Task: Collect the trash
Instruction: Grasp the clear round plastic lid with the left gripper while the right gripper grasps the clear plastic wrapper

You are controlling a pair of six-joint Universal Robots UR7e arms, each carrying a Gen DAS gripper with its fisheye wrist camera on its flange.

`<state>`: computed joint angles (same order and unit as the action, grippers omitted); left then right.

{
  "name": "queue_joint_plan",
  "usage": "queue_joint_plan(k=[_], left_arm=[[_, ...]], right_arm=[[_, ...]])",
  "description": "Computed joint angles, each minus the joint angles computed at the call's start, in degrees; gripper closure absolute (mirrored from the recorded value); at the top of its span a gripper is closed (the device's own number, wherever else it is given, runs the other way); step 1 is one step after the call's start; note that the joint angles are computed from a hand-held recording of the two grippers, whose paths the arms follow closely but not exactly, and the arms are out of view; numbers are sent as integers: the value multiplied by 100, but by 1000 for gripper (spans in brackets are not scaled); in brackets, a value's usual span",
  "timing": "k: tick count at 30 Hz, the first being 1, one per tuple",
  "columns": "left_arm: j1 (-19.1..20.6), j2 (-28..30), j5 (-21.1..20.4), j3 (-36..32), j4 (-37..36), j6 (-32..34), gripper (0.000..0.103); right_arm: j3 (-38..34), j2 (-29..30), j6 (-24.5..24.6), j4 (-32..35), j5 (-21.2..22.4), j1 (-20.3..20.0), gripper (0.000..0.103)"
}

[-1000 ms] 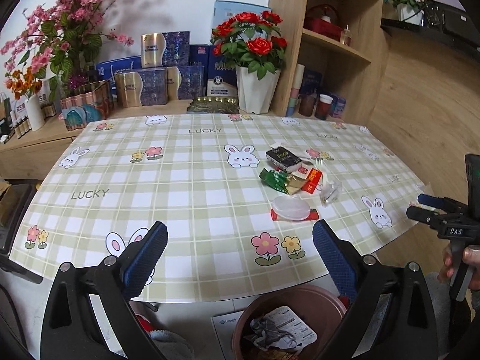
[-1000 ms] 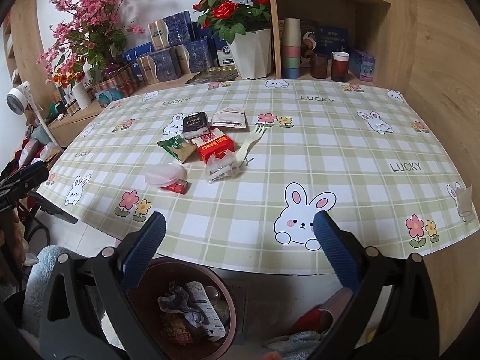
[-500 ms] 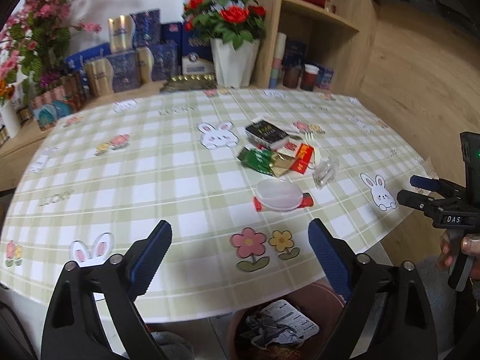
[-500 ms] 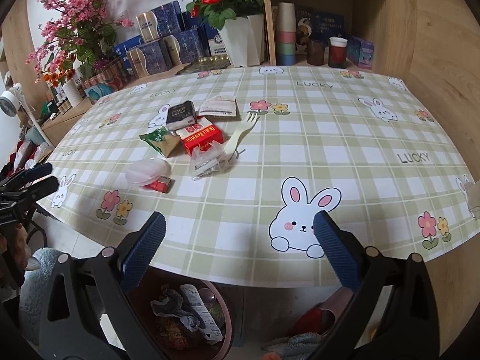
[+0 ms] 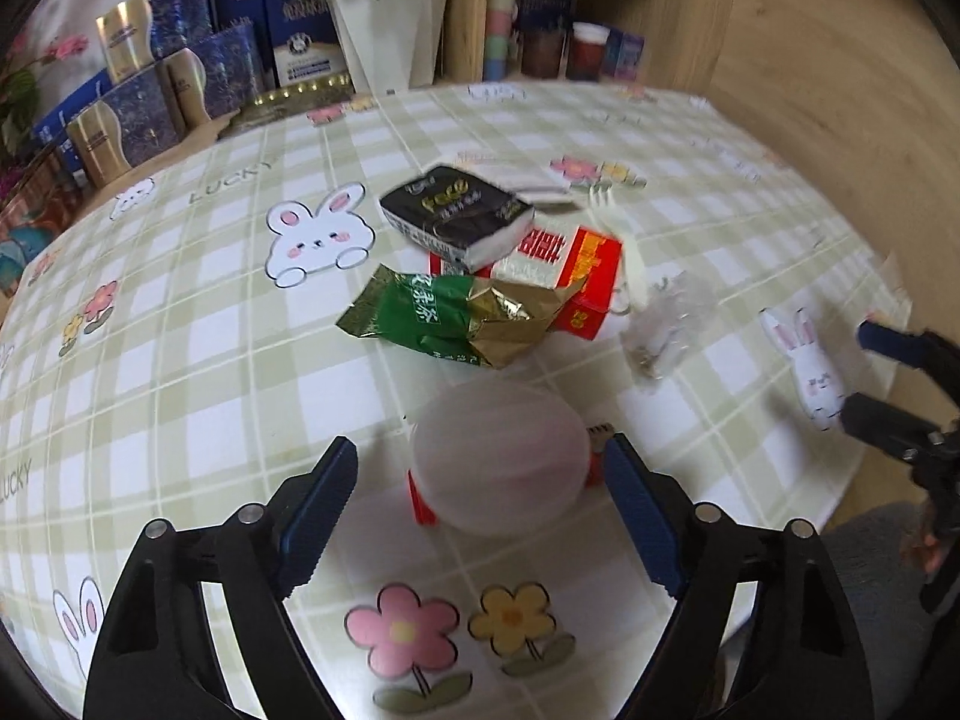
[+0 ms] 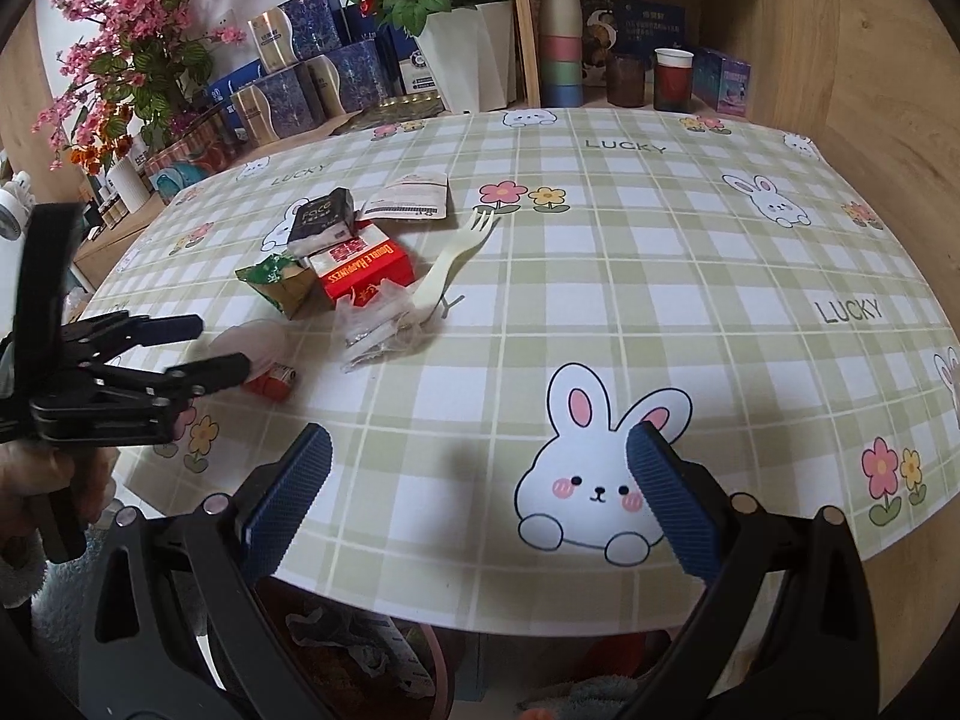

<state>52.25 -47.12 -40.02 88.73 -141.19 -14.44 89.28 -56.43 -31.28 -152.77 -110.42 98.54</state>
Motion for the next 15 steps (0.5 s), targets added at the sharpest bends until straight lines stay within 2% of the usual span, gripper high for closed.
queue_joint_plan(k=[2, 3, 4, 6, 10, 13, 15], left_arm=[[48, 66, -15, -108, 134, 18, 24], [61, 64, -69, -96, 38, 67, 29], [74, 57, -184, -96, -38, 122, 39], [50, 78, -77, -133, 19, 121, 40], [-9, -36, -150, 33, -375, 355, 40], [-51, -204, -171, 190, -638, 287, 40], [-83, -338, -146, 314, -825, 224, 40]], right_arm=[[-71, 52, 9, 52, 18, -6, 6], [-102, 79, 6, 75, 27, -8, 6], [-132, 103, 9, 109, 36, -7, 6], [-183, 141, 23, 187, 72, -7, 6], [-329, 309, -79, 254, 147, 36, 6], [-501, 515, -206, 303, 138, 113, 7], [-655, 680, -314, 355, 114, 171, 19]])
